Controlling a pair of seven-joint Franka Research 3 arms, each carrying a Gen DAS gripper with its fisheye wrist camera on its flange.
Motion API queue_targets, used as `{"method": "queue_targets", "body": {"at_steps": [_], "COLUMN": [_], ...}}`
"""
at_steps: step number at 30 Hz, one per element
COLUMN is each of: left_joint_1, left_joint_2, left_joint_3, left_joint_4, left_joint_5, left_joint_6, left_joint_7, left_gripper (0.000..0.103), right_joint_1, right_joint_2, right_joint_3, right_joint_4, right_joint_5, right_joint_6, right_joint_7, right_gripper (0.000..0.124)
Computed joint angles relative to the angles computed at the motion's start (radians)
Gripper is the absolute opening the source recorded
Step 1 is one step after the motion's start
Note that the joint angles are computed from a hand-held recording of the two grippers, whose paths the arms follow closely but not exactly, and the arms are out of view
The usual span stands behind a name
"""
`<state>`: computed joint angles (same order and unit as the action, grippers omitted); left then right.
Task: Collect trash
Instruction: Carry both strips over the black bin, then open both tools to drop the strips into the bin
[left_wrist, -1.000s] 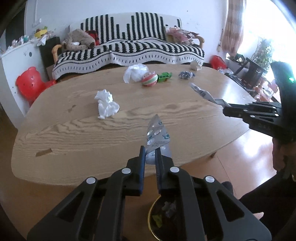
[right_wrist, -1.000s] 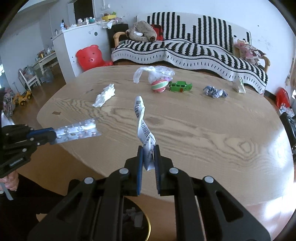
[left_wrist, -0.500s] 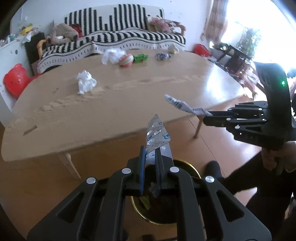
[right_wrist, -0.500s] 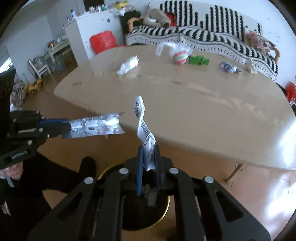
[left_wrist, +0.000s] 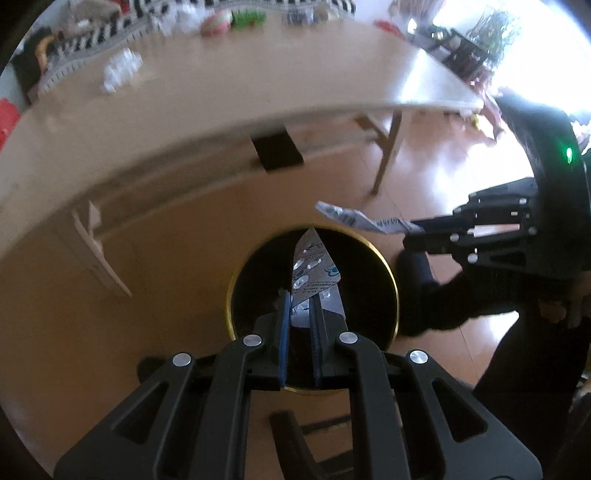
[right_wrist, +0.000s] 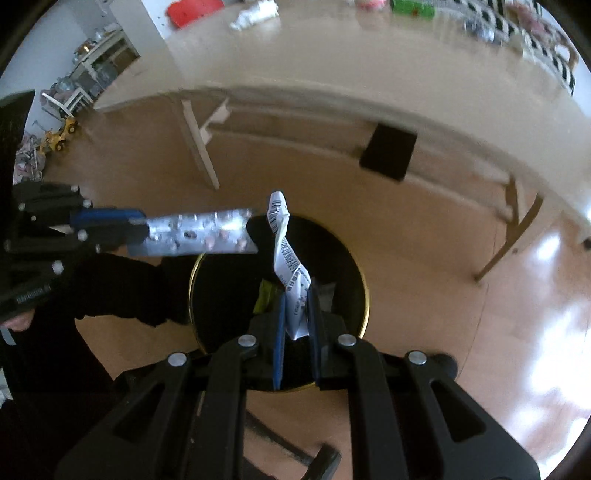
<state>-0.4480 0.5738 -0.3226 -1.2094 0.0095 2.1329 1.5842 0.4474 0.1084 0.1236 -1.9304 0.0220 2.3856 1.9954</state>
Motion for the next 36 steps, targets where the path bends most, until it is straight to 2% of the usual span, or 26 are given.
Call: {"method": "queue_targets", "body": {"at_steps": [3, 7, 23, 25, 26, 27, 28, 29, 30, 36], "left_joint_1": [-0.009, -0.017, -0.052, -0.059, -0.061, -0.063, -0.064, -0.065, -0.067, -0.070], "left_joint_2": [0.042, 0.071, 0.140, 0.153, 0.157, 0.157, 0.151, 0.144, 0.142, 0.139], "left_joint_3": [0.002, 0.001, 0.020, 0.026, 0.029, 0.032, 0.034, 0.035, 0.036, 0.034], "left_joint_4": [0.051, 0.088, 0.210, 0.233, 0.241, 0.242, 0.232, 0.223, 0.222, 0.217], "left_joint_5": [-0.005, -0.012, 0.007, 0.012, 0.015, 0.019, 0.022, 0.028, 0.036, 0.048], "left_joint_6": [-0.072, -0.124, -0.190, -0.203, -0.207, -0.203, -0.190, -0.179, -0.173, -0.167], "left_joint_7": [-0.016, -0.024, -0.053, -0.065, -0.072, -0.081, -0.086, -0.085, -0.082, -0.066], "left_gripper": [0.009, 0.009, 0.011, 0.020, 0.038, 0.057, 0.062, 0.066, 0.066, 0.071], "right_joint_1": [-0.004, 0.002, 0.020, 0.021, 0.021, 0.021, 0.020, 0.020, 0.021, 0.020], "right_joint_2": [0.020, 0.042, 0.068, 0.069, 0.069, 0.068, 0.068, 0.067, 0.064, 0.056], "right_joint_3": [0.002, 0.003, -0.007, -0.009, -0.009, -0.010, -0.010, -0.010, -0.010, -0.010], "right_joint_4": [0.011, 0.029, 0.066, 0.069, 0.070, 0.070, 0.070, 0.069, 0.067, 0.061], "right_joint_5": [0.045, 0.058, 0.033, 0.021, 0.018, 0.018, 0.020, 0.017, 0.009, 0.000], "right_joint_6": [-0.029, -0.050, -0.071, -0.073, -0.074, -0.074, -0.073, -0.069, -0.063, -0.043], "right_joint_7": [-0.017, -0.025, -0.006, 0.005, 0.010, 0.013, 0.015, 0.020, 0.024, 0.035], "right_gripper": [0.012, 0.012, 0.013, 0.016, 0.019, 0.028, 0.035, 0.051, 0.056, 0.057]}}
